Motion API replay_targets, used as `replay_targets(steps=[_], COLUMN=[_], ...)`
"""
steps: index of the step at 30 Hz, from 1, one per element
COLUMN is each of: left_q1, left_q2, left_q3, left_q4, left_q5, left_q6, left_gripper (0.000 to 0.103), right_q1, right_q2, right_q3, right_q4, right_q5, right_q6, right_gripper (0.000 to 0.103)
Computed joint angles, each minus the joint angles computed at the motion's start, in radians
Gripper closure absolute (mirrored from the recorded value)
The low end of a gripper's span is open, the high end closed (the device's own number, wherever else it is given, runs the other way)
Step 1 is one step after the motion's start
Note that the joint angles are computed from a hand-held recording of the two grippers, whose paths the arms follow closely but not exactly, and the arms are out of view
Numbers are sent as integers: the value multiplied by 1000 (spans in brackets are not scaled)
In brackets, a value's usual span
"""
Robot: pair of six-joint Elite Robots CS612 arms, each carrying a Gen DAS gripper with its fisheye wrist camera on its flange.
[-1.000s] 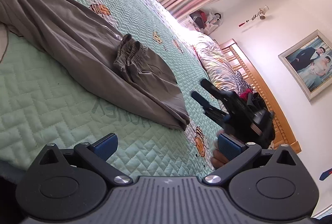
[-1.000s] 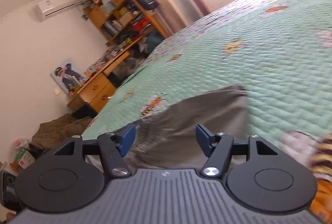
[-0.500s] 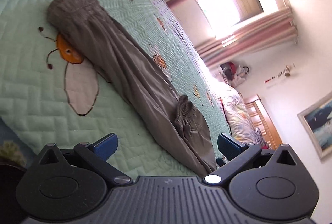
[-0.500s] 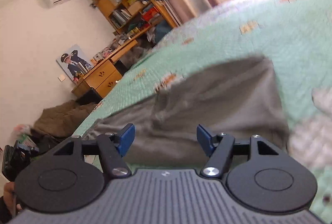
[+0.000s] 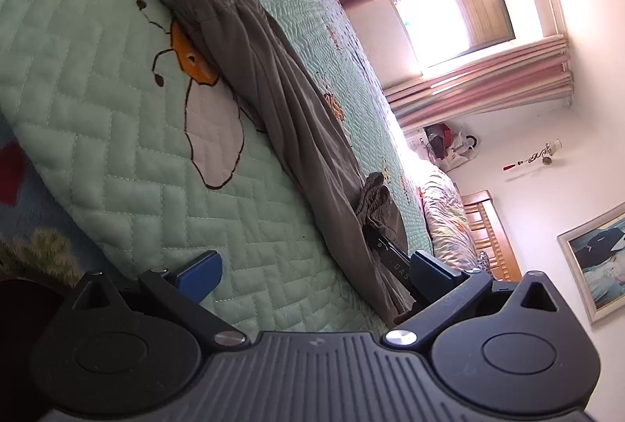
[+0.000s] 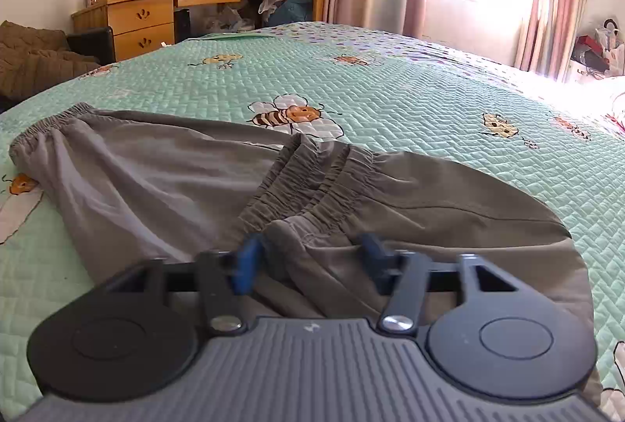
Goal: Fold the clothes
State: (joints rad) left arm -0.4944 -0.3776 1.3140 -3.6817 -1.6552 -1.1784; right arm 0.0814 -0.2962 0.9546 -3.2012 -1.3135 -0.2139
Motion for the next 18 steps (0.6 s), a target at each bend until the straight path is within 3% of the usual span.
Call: replay_targets(steps=[1,2,5,8,10,12,14,15,16,18], left_q1=[1,2,4,5,5,6,6,6,5,2], left_q2=[3,6,14,18,16,12,8,9,9,8], left_q3=[-4,-8,-17,-19,-17,-12,-4,-1,1,2], left_q4=[-2,-5,-11,-19,-22,-19,-24,-28,-30,-26], left_q5=[-3,-5,-11,-15,-13,-9,-4,0,2,4], left_q6=[-2,-5,-10,-15,-13,-7,-5,-7,-9,-9], left_gripper=[1,1,1,1,1,1,1,1,1,1], right_q1=[-1,1,10,21,24,28,26,22,14,-2], right_q2=[-1,-3,-8,-2,1,3,-8,-13,-20,-25], right_q3=[3,12,30,21,21,21,38,49,64,80], right_q4=[-4,-21,-76,-62,-52,-42,-63,-86,-117,-182], right_q5=[4,-5,-16,-11,-37,-62,-79,-65,-29,53], right_q6=[-10,-31,-78,-182,-190,-195,-148,-132,-111,-36], right_gripper=[81,87,89,89,87,78,46,39,33,32])
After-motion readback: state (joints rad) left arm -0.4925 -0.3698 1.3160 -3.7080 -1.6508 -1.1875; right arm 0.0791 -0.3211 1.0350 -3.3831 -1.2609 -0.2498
